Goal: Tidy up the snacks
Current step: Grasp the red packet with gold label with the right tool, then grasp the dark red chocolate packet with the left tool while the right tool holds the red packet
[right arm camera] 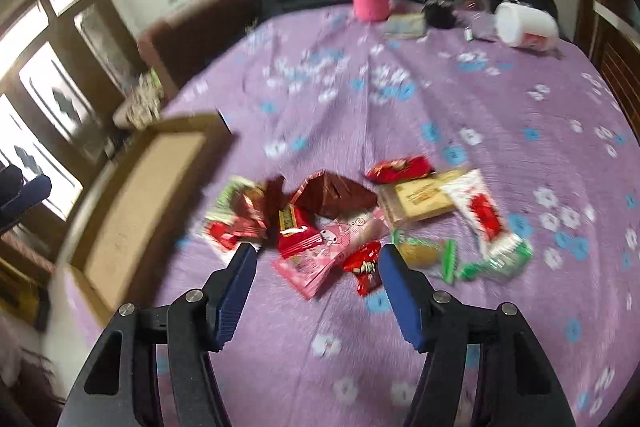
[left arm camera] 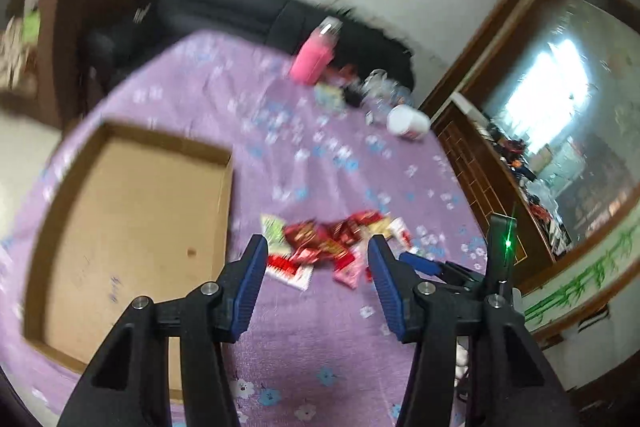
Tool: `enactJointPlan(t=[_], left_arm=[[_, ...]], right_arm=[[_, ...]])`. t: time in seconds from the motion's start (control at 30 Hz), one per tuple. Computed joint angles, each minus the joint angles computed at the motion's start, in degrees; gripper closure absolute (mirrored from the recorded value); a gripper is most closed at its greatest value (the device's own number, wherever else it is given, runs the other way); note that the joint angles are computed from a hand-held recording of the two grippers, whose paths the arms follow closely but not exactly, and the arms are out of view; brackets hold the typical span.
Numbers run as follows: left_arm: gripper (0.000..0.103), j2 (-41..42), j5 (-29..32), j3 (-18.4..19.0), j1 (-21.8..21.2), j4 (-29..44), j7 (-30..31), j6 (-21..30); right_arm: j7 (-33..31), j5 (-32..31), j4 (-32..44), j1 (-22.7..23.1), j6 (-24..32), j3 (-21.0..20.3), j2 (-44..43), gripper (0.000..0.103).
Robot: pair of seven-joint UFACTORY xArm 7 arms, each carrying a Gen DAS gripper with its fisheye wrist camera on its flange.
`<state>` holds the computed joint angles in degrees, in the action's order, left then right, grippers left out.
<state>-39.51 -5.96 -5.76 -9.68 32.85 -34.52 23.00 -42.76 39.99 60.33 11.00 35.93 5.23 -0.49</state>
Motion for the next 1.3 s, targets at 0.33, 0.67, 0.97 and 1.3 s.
enactJointPlan(t=[0.33,0.67,0.97,1.3], left_arm=[[0.037,9.4,-6.4,5.9,-5.8,-0.4,4.5,-8.1],[0.04,15.0,-18.5,10.2,-11.0,1.9,13.4,-6.7],[0.04,17.0,-21.7,8.2,-11.0,2.8,16.8,-6.1],[0.04,17.0,-24.2,7.2,-11.0,2.3,18.2,-6.6]], right_arm=[[1.4,-8.9,2.2,2.3,-12.1,4.4,8.3,0.042],[-5.5,-4.5,0.2,0.3,-5.2,4.7,4.6,0.069],[-10.2,5.1,-2.1,-1.7,4.1,-0.5,-0.2,0.069],[-13.1,8.4,-4.5,-5.7,13.0,-4.0,-3.4,0.065]])
